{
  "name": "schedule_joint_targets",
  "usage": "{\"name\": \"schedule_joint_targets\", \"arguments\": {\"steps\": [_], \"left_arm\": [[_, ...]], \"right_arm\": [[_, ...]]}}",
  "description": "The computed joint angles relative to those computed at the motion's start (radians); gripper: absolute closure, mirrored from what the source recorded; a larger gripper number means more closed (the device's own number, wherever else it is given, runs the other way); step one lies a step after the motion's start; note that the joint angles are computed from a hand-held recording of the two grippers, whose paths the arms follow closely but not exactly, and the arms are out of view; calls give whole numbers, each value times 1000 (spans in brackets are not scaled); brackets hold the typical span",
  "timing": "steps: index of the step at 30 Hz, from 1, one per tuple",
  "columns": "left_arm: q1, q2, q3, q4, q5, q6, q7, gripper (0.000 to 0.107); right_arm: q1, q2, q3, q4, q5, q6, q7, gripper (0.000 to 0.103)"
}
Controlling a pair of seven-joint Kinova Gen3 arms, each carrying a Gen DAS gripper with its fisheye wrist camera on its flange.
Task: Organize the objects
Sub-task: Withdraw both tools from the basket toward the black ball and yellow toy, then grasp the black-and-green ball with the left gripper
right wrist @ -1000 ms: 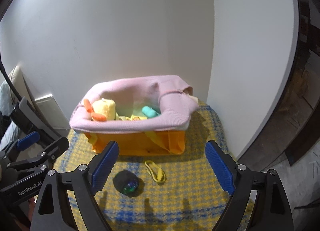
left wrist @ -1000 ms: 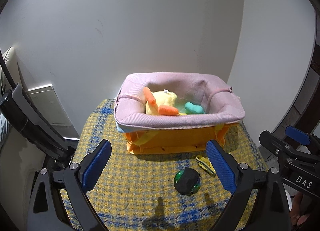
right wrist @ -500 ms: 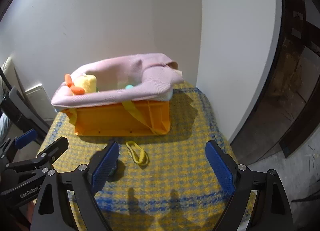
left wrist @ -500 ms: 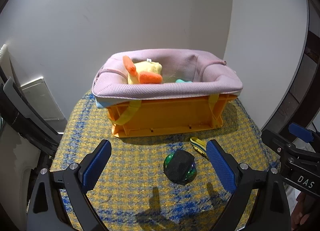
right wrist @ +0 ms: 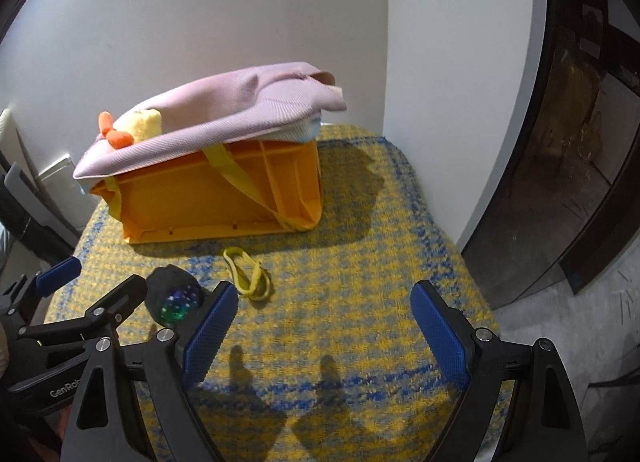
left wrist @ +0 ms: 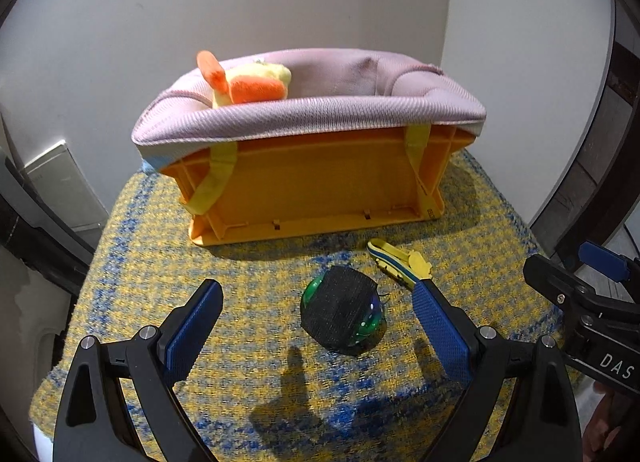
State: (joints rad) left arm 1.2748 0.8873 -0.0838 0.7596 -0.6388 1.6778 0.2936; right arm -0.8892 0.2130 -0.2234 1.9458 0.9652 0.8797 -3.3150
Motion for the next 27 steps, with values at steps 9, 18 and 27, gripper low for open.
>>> {"name": "schedule_joint_targets", "arguments": {"steps": [9, 18, 27], "left_arm": [[-42, 25, 12, 0, 31, -58, -37, 11], [-67, 30, 13, 38, 69, -114, -42, 18], [-92, -3, 27, 135, 92, -210, -3, 42]], "right_arm": [[27, 14, 18, 50, 11, -71, -47, 15], [35, 42, 41, 76, 22, -137, -67, 15], [34, 50, 52, 73, 8, -158, -45, 15]]}}
